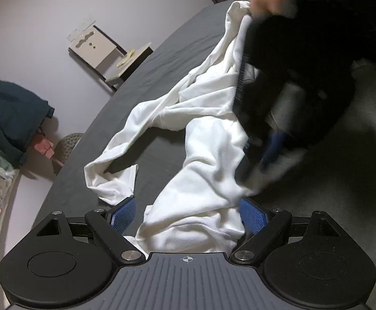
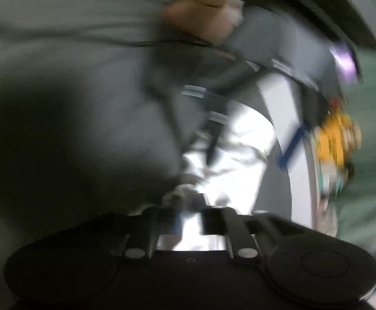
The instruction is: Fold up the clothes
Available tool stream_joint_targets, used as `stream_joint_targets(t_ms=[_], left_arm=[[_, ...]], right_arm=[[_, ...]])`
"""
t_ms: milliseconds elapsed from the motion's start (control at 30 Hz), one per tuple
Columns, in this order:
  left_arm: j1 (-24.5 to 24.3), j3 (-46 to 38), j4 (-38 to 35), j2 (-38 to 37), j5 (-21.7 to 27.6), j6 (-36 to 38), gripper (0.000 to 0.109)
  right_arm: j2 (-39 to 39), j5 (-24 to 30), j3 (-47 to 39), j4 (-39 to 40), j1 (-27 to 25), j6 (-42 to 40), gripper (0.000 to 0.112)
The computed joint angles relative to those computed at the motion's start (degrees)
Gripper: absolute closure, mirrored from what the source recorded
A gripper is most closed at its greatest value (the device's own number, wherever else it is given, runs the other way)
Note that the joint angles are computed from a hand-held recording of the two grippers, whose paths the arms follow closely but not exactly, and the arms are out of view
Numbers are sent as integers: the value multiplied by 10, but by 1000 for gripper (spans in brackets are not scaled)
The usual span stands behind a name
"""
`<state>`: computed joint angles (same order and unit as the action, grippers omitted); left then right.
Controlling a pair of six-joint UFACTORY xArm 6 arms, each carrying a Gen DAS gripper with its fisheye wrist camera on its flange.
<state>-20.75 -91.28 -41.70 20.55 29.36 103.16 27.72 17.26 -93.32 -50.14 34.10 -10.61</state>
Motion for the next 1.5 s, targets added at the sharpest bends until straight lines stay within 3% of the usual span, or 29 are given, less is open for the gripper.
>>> stream_joint_targets(t_ms=[200,300,467,633,700,733,767,933,1033,1133,1233,1333,1500], left_arm=[[-19,41,-91,-19,-64,168,20],[-36,37,-158,-17,-104,236,20],[-49,11,-252,-13,-111,336,21],[-45,38,-397,-40,-68,580,21],[-49,60,-418,-55,-66,636,38],[-54,67,-423,-57,-79,658,51],[-59,70,-428,-58,-92,671,56],[-71,34,-420,-32,-144,614,56],[-72,32,-376,-29,-149,549,68],[-72,28,-346,-24,-150,519,69],[-75,20,-323,-17,-155,492,80],[-75,8,-264,-5,-160,413,102],[-66,-6,-194,4,-151,302,105]], right_arm=[[-31,72,-49,255,-41,28,110],[-53,74,-48,363,-56,2,110],[-61,66,-58,420,-64,-16,110],[-31,73,-95,475,-63,33,110],[-25,73,-107,518,-67,56,110],[-21,72,-112,536,-69,63,110],[-19,70,-115,552,-71,69,110],[-15,76,-121,575,-76,74,110],[-14,82,-127,577,-76,72,110],[-14,86,-132,586,-76,63,110],[-14,93,-137,605,-74,44,110],[-14,95,-141,628,-72,21,110],[-9,98,-150,633,-70,18,109]])
